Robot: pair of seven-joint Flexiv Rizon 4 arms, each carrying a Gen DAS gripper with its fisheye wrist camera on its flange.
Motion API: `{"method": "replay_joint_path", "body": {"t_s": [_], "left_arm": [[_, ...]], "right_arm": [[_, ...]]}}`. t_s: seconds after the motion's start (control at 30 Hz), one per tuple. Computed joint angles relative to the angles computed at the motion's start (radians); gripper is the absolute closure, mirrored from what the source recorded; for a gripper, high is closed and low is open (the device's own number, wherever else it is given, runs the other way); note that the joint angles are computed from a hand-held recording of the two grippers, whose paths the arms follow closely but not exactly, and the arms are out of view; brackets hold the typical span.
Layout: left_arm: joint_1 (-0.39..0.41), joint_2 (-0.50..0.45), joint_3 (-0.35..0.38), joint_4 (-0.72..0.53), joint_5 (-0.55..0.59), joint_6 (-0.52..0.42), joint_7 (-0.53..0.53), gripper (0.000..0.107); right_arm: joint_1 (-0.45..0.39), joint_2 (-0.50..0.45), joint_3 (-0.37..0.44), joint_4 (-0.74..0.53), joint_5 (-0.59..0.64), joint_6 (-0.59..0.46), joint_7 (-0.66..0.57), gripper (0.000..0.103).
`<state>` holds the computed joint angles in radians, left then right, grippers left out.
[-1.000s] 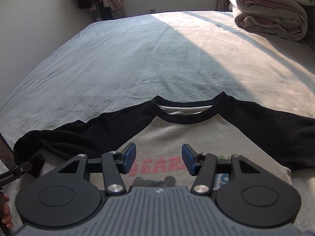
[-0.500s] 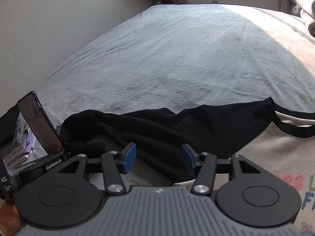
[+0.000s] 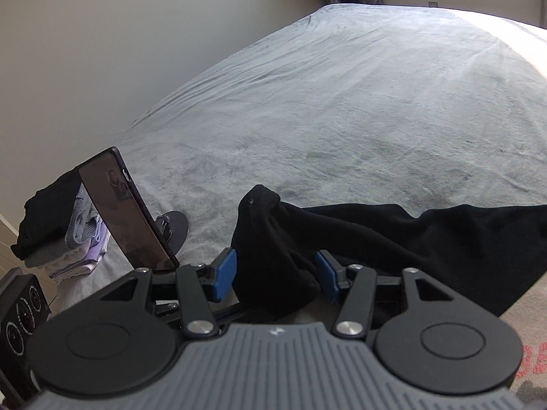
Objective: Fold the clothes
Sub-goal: 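Grasp the spread black sleeve with the right gripper and lift it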
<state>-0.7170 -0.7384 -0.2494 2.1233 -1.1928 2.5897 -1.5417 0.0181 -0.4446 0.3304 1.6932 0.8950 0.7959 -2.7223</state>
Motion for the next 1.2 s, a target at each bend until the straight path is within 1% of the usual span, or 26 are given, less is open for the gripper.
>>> {"method": "replay_joint_path", "body": {"t_s": [0.03,0.07,0.1,0.13,0.3,0.4,0.53,0.67,0.8,1.0,1.07,1.2], "left_arm": [[-0.001,0.0,0.0,0.0,0.004,-0.002,0.003,0.102],[-0.005,0.001,-0.001,-0.003,-0.01,-0.001,0.014,0.102],[-0.01,0.004,-0.004,-0.002,-0.027,0.001,0.022,0.102],[-0.014,0.007,-0.008,-0.001,-0.044,0.005,0.027,0.101],[-0.025,0.023,-0.014,0.031,-0.087,0.058,-0.007,0.085],[-0.021,0.03,-0.02,0.049,-0.102,0.079,-0.034,0.084],[-0.02,0.034,-0.029,0.059,-0.134,0.1,-0.036,0.08],[-0.014,0.04,-0.031,0.08,-0.143,0.109,-0.063,0.078],[-0.001,0.045,-0.024,0.101,-0.117,0.109,-0.125,0.077],[0.01,0.041,-0.014,0.108,-0.088,0.101,-0.165,0.076],[0.011,0.041,-0.013,0.108,-0.088,0.098,-0.169,0.076],[0.013,0.04,-0.01,0.11,-0.084,0.093,-0.177,0.075]], "right_arm": [[0.016,-0.004,-0.006,0.0,-0.023,0.005,0.016,0.051],[0.033,-0.007,-0.012,0.002,-0.05,0.013,0.035,0.074],[0.046,-0.009,-0.016,0.002,-0.074,0.014,0.058,0.093],[0.047,-0.011,-0.016,-0.004,-0.087,0.0,0.086,0.093],[0.011,-0.008,0.002,-0.07,-0.049,-0.118,0.149,0.093],[0.013,-0.009,0.002,-0.113,-0.023,-0.168,0.193,0.093],[0.017,-0.026,0.003,-0.177,0.029,-0.22,0.265,0.093],[0.006,-0.078,0.002,-0.264,0.107,-0.287,0.443,0.093],[0.008,-0.119,0.009,-0.316,0.16,-0.292,0.591,0.093],[0.046,-0.149,0.019,-0.353,0.151,-0.239,0.757,0.089],[0.053,-0.163,0.027,-0.368,0.145,-0.234,0.797,0.089],[0.056,-0.183,0.048,-0.391,0.136,-0.245,0.833,0.087]]}}
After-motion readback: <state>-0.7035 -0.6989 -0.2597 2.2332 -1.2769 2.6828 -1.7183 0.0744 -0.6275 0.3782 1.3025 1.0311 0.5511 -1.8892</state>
